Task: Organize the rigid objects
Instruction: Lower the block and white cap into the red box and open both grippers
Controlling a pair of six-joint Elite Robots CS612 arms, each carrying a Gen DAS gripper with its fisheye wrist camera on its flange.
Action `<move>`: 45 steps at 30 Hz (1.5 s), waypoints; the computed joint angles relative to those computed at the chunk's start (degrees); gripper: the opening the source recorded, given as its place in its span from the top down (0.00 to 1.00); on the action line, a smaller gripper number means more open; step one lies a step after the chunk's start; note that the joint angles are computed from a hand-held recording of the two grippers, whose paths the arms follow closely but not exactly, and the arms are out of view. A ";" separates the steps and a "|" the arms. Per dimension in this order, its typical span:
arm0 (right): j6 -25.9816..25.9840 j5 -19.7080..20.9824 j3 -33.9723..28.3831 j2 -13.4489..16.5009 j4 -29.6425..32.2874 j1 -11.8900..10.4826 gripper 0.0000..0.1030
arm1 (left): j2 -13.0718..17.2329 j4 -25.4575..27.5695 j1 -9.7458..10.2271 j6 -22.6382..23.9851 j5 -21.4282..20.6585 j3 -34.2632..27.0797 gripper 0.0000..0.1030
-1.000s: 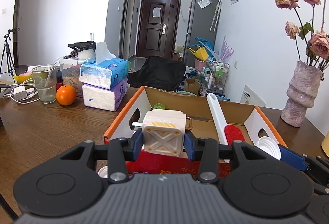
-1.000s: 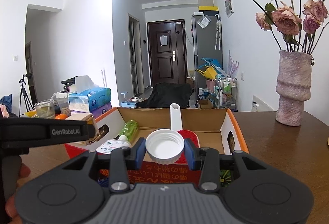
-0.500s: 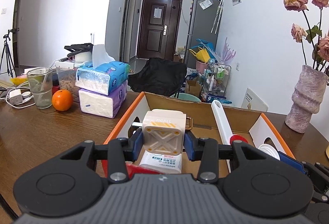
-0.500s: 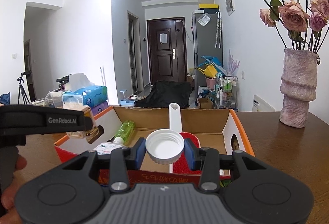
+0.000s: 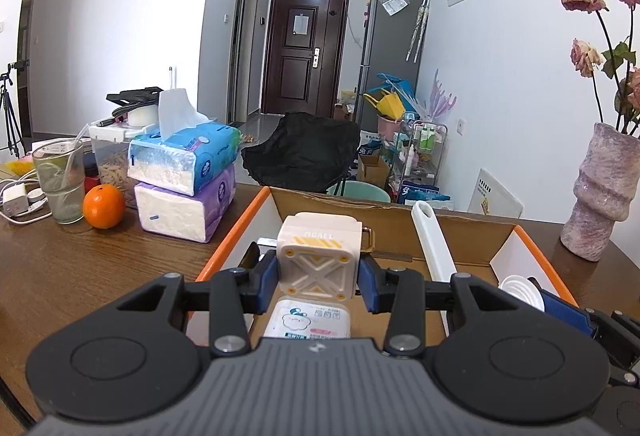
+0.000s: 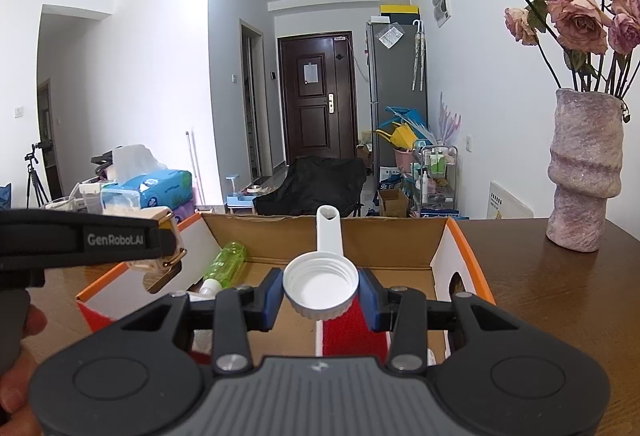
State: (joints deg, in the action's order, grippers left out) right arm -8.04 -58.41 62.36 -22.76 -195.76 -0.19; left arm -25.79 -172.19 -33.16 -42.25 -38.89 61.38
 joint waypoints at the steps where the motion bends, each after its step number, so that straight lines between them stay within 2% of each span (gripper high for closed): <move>1: 0.07 -0.09 -0.51 0.23 0.27 0.05 0.62 | 0.15 0.10 0.07 0.18 -0.03 -0.29 0.59; 21: 0.24 -2.56 -9.05 4.29 4.61 0.82 0.62 | 4.14 2.10 1.88 5.13 -2.11 -7.90 0.59; 34: -1.03 -3.72 -11.92 5.42 8.03 1.02 0.62 | 5.39 5.10 2.65 5.89 -3.32 -10.47 0.59; 37: -1.25 -4.81 -11.76 5.19 9.12 1.13 0.61 | 5.43 5.67 2.60 6.00 -3.37 -10.59 0.54; 38: -1.14 -5.27 -11.74 5.15 9.20 1.15 0.54 | 5.38 5.10 2.61 6.06 -3.58 -10.42 0.46; 39: -0.93 -5.77 -11.69 5.09 9.19 1.15 0.47 | 5.26 4.80 2.62 5.75 -3.62 -10.18 0.28; 41: 0.09 -6.58 -11.67 5.20 7.66 1.09 0.12 | 5.17 4.50 2.44 4.59 -2.00 -9.88 0.06; 43: 0.73 -7.32 -11.68 5.41 5.51 1.09 0.04 | 5.23 3.91 2.27 5.23 -0.75 -9.90 0.04; 45: 0.73 -7.31 -11.56 5.36 4.95 1.03 0.00 | 5.22 3.79 2.22 4.84 0.10 -9.83 0.00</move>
State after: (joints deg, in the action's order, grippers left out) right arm -7.31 -65.72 50.80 -17.40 -190.81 0.84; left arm -20.57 -168.40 -30.94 -37.42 -38.79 51.55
